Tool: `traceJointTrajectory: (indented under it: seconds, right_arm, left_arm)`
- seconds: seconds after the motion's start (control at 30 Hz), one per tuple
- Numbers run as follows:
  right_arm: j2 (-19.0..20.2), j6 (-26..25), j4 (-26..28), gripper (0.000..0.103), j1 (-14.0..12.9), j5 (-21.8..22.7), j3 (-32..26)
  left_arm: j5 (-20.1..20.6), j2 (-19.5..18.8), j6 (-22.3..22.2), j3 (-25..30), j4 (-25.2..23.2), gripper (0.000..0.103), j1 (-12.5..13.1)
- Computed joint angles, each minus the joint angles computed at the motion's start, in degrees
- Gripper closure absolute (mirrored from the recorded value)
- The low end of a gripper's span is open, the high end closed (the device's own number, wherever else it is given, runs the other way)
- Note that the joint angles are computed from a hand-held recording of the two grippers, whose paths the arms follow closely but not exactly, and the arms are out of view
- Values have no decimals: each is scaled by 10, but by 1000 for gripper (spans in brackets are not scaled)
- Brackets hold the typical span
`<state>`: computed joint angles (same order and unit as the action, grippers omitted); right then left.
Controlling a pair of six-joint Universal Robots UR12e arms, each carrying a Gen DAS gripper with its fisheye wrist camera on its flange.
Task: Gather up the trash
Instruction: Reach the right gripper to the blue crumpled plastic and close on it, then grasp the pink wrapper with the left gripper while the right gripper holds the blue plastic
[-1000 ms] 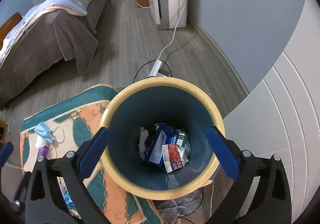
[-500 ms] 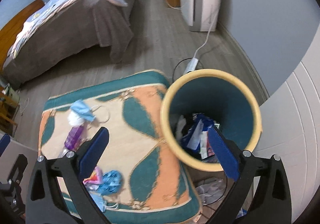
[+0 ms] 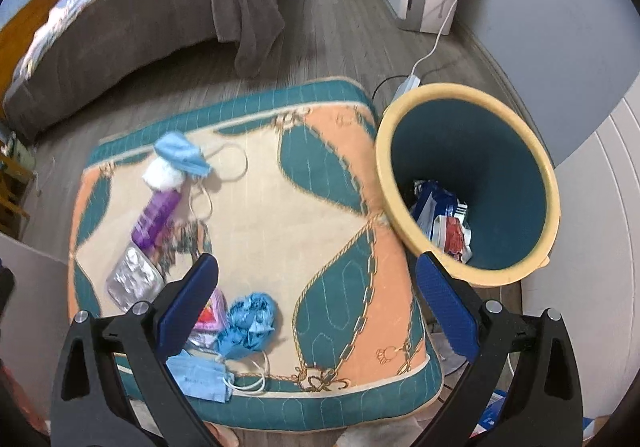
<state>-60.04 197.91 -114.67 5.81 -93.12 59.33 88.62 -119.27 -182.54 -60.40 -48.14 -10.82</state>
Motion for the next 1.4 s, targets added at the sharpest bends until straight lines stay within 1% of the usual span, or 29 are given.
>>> traceJointTrajectory:
  seconds: [0.07,0.27,0.4,0.5,0.6,0.67,0.7,0.73,0.77,0.8,0.87,0.93,0.97,1.07,1.17,1.2,1.27,1.33,1.4]
  right_arm:
    - [4,-9,8,6,5,-2,-2]
    - [16,-11,30,6,12,25,-4]
    - [27,-16,50,6,19,25,-12]
    - [33,-14,62,8,21,32,-14]
    - [35,1,67,14,20,57,-6]
    - [37,10,70,25,20,67,0]
    - [37,13,67,28,21,70,3]
    - [37,14,67,40,22,72,5]
    - [38,11,67,57,22,75,5]
    - [39,7,70,60,23,76,3]
    - [39,5,70,60,23,73,-2]
    - [37,8,67,60,19,80,-6]
    - [38,2,77,60,17,81,-16]
    - [43,-34,98,60,11,74,-52]
    - [48,-84,107,60,6,57,-84]
    - [48,-98,104,60,5,50,-88]
    - [44,-110,88,60,0,48,-84]
    - [35,-106,63,60,-8,65,-61]
    - [39,-90,77,60,-14,94,-63]
  left_arm:
    - [6,0,1,-3,-5,7,1]
    - [8,-3,-2,-4,-30,7,8]
    - [9,-7,-7,3,-49,7,12]
    - [4,-8,-7,4,-52,7,14]
    - [2,-10,-2,6,-55,7,14]
    - [0,-12,-2,10,-59,7,14]
    - [-2,-14,-3,12,-61,7,14]
    - [-4,-15,-2,14,-66,7,13]
    - [-4,-17,0,16,-69,7,13]
    - [-5,-18,4,18,-73,7,12]
    - [-3,-21,14,21,-79,7,9]
    - [-2,-25,28,25,-90,7,7]
    - [0,-26,32,27,-94,7,6]
    - [0,-34,36,38,-115,7,3]
    - [-15,-41,32,45,-122,7,1]
    - [-20,-44,35,46,-122,7,-1]
    - [-31,-47,42,47,-129,7,-5]
    - [-36,-53,56,49,-144,7,-10]
    - [-37,-57,70,49,-155,7,-15]
